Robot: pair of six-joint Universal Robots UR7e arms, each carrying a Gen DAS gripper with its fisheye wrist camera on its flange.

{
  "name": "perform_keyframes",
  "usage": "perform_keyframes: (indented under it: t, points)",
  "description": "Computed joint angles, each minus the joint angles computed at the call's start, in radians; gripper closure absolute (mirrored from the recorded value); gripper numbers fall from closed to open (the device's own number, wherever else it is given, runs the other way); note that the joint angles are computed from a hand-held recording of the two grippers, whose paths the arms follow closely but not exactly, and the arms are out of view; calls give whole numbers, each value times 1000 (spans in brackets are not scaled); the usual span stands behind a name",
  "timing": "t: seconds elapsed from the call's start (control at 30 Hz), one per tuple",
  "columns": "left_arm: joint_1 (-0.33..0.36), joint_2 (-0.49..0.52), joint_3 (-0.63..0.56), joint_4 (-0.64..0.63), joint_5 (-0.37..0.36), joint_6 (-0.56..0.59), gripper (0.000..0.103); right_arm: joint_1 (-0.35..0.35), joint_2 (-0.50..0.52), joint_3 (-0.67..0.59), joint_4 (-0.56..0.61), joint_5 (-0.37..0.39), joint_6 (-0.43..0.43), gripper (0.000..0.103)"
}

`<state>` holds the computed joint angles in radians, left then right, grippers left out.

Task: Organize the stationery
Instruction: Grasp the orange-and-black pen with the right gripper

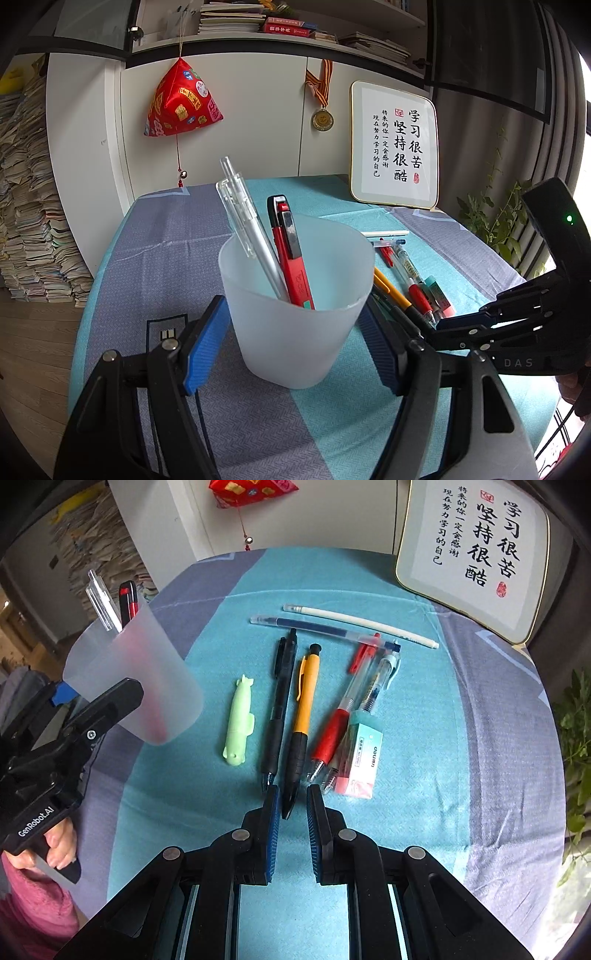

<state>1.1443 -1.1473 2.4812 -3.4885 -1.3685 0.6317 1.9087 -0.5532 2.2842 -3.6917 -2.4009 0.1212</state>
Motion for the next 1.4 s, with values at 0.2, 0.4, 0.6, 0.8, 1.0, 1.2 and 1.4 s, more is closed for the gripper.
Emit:
perform_keyframes:
  t: [0.2,0.4,0.6,0.8,1.0,1.2,1.4]
  points:
    - [0,0,0,0,-1,0,32,19,51,-50,-21,-78,-71,89]
    - [1,-3,0,3,-1,0,32,45,9,-4,28,-42,0,92]
    - [0,-4,0,3,0,0,32,110,-75,91,262,-39,136,92]
    - [0,-6,0,5,1,0,32,155,-136,149,493,-69,279,92]
    - [1,-9,-3,10,-3,5,33,145,-96,120,282,-77,128,90]
    - [2,-10,-2,13,-3,2,33,82,-65,8,293,-67,-7,74]
    - [3,-11,-2,15,-4,1,33,37,-54,-46,314,-47,-38,74]
